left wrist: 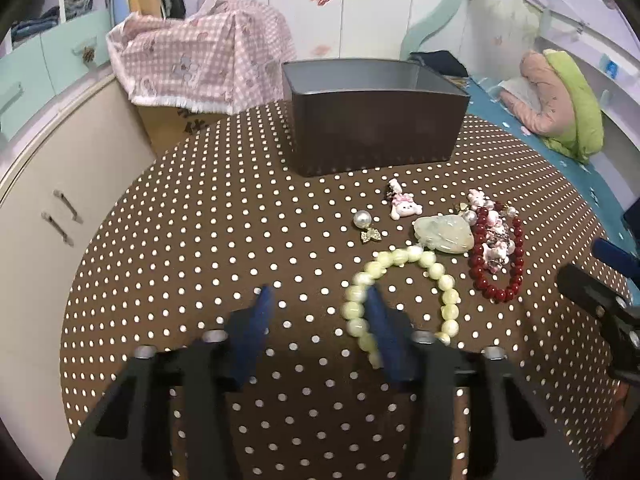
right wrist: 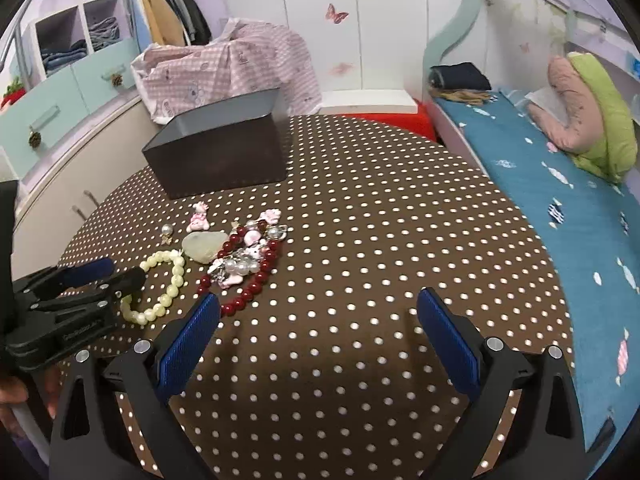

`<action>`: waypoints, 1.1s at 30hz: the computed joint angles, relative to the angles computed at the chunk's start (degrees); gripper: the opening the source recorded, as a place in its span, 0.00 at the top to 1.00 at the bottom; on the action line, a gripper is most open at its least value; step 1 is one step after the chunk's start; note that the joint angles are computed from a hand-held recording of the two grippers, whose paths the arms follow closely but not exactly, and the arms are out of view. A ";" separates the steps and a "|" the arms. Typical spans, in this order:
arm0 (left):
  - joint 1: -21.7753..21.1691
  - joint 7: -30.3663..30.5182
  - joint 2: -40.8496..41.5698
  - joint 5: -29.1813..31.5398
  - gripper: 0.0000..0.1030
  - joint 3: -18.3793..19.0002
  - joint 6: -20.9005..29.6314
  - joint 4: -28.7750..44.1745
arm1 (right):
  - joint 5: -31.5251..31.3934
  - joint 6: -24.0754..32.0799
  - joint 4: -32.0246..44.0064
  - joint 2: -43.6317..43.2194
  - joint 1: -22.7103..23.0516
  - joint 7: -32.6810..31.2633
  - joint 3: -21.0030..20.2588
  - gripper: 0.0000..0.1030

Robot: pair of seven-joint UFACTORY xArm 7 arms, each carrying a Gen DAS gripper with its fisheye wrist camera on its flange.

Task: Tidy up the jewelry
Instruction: 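Lower the left tool onto the cream bead bracelet and close it, then lift the cream bracelet with the left tool while the right tool grasps the red bracelet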

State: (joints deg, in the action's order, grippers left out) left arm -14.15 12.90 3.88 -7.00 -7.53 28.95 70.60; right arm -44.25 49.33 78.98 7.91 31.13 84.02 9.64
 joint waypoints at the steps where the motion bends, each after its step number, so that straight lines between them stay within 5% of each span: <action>1: 0.12 1.18 0.03 -1.27 0.79 -0.14 -0.88 -0.48 | 0.86 0.27 1.02 1.04 -0.28 -1.08 -0.09 0.07; 3: 0.52 2.07 -0.50 -2.46 0.91 0.09 -1.72 -1.41 | 2.14 -0.87 1.39 1.76 -0.73 -1.97 -0.57 0.08; 8: 2.12 10.12 0.78 -12.65 0.92 -0.14 0.84 0.79 | 2.51 -3.27 2.40 2.85 -1.31 -2.30 -1.87 0.10; 10: 2.28 10.99 0.63 -14.18 0.92 -0.22 1.12 0.79 | 5.24 -8.79 1.04 2.63 -2.85 -2.98 -2.30 0.37; 11: 2.43 11.79 0.66 -15.27 0.92 -0.24 1.47 0.94 | 6.78 -10.13 0.97 2.85 -3.41 -3.85 -2.44 0.58; 19: 3.25 17.67 0.27 -22.08 0.92 -0.22 4.25 2.06 | 13.54 -13.38 5.04 6.73 -3.66 -10.77 -3.44 0.68; 24: 3.42 19.75 0.44 -24.46 0.92 0.07 6.12 2.93 | 16.26 -15.16 7.64 9.16 -2.73 -14.53 -4.45 0.91; 33: 4.45 24.02 0.69 -30.36 0.92 0.39 10.71 5.90 | 11.48 -14.26 5.72 5.10 -0.14 -10.84 -5.37 0.92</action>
State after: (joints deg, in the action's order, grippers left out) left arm -9.70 36.93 4.57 -37.36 -7.13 39.66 76.50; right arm -32.78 35.08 84.71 13.01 30.98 73.18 4.27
